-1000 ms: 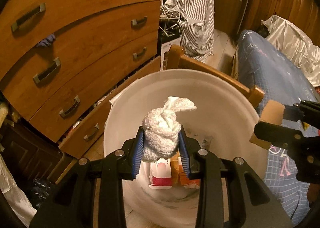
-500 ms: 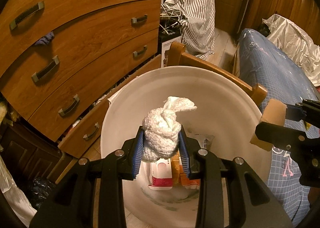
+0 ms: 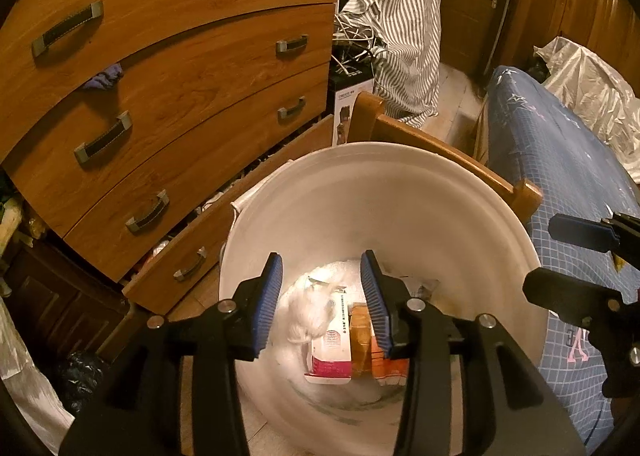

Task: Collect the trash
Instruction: 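Open both tools to drop the cloth bundle and sponge into the bucket, then move both open tools back over the remaining trash on the bed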

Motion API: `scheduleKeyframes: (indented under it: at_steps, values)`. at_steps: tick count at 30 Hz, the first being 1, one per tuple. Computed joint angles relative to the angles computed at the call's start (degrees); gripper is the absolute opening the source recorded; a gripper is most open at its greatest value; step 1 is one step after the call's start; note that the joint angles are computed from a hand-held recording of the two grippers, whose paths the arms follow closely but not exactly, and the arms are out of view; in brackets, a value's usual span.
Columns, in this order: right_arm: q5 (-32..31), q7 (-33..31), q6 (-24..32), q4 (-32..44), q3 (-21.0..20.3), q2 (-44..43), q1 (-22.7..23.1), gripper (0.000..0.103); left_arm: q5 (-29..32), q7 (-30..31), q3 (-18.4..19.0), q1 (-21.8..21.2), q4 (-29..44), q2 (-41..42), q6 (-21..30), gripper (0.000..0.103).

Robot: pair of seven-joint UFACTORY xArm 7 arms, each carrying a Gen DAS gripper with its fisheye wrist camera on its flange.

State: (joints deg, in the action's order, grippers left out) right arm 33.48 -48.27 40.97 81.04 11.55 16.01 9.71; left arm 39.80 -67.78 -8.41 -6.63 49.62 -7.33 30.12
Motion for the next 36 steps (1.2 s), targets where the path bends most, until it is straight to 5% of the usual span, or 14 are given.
scheduleKeyframes:
  at_steps: [10, 18, 26, 36]
  values:
    - [2.6, -1.7, -0.2, -1.9, 0.0, -1.5, -1.0, 0.069, 0.6, -0.3, 0.0, 0.1, 0.0, 0.0, 0.2, 0.039]
    - [13.9, -11.5, -1.3, -10.7, -1.8, -10.1, -3.2, 0.070, 3.0, -2.7, -1.8, -0.4, -1.1, -2.3, -0.1, 0.039]
    - [26.4, -26.0, 2.4, -24.7, -13.1, -24.4, -6.7, 0.073, 7.1, -5.9, -5.8, -4.5, 3.1, 0.2, -1.7, 0.039]
    - [27.1, -39.2, 7.7, -34.5, -29.8, -31.2, -19.7, 0.074, 8.5, 0.8, -8.0, -19.0, 24.3, 22.0, -2.4, 0.045]
